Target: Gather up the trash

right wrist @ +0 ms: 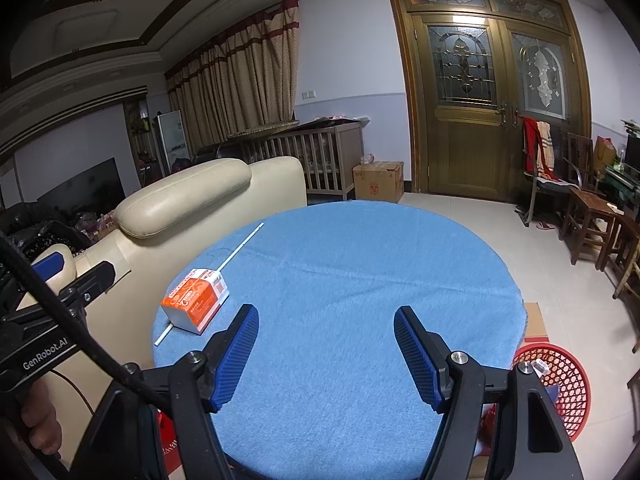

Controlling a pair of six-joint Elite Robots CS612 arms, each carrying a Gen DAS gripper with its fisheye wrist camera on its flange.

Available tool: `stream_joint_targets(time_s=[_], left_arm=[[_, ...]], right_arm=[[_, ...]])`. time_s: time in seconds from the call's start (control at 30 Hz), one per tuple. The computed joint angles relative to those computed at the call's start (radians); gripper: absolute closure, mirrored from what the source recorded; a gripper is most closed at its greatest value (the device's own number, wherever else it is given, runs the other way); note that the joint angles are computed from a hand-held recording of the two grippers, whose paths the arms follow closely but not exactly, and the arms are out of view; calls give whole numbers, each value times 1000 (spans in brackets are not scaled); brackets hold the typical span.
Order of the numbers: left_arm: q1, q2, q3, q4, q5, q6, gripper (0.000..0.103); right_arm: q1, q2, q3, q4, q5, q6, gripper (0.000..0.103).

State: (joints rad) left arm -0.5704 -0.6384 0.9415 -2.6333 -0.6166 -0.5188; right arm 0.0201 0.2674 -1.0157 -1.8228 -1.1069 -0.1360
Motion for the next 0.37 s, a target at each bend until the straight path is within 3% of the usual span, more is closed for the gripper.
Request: stream_joint_targets(time_s=[0.3,0.37], left_arm=[[6,31,-42,-19,0,41,16],[16,61,-91,42,-13,19,16]], right_arm=[[0,-17,57,-18,2,-5,29],[1,-26,95,-46,-13,0,29]])
